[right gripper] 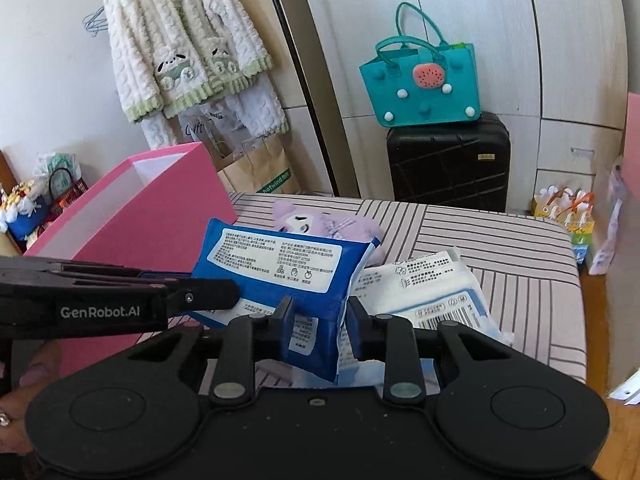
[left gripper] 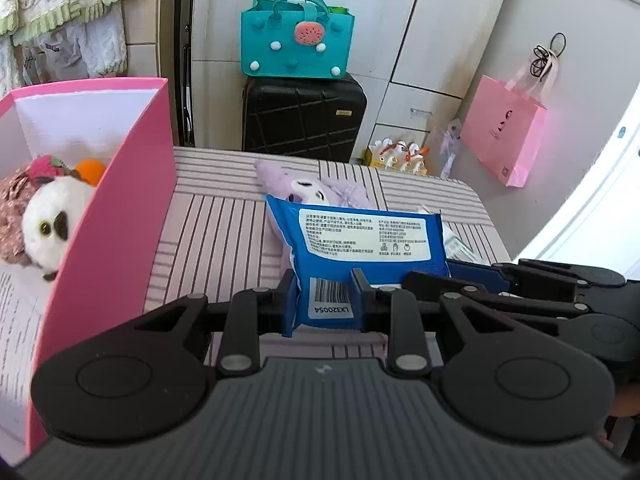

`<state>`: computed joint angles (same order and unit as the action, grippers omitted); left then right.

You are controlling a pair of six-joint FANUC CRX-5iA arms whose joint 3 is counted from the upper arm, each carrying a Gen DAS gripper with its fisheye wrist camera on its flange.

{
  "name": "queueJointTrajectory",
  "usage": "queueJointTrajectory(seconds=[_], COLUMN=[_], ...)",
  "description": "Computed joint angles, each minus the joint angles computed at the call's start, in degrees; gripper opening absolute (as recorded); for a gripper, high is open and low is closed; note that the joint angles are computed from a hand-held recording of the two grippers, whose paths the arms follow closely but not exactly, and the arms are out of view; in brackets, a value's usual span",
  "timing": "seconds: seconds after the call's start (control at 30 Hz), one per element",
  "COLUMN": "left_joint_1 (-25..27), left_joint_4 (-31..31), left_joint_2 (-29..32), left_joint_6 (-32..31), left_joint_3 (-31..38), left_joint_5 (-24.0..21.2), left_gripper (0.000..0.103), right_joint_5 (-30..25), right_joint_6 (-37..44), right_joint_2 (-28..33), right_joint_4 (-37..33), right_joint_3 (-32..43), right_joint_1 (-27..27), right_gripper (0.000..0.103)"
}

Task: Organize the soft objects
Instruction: 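Grasp the blue wipe pack edge with the left tool, then lift and carry the blue wipe pack with the left tool toward the pink box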

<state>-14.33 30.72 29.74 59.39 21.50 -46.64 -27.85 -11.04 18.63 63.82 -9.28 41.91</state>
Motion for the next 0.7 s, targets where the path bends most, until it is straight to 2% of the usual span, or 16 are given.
queueJointTrajectory(seconds=[0.33,0.7], left_joint_1=[1.9,5.4], left_joint_4=[4.9,10.0], left_joint_2=[-6.0,-12.0], left_joint_6=[-7.0,-17.5], left_joint_3=[-8.1,-15.7], left_joint_5=[-2.0,-7.5], left_gripper=[0.026,0.026], right_joint_5=[-11.0,-18.2], right_joint_6=[8.1,14.9], right_joint_2=[-1.4,-2.5], right_joint_4=[-9.3,-17.2], right_joint_3=[3.3,7.0], right_joint_1=[7.5,13.3], right_gripper=[0.042,0.051])
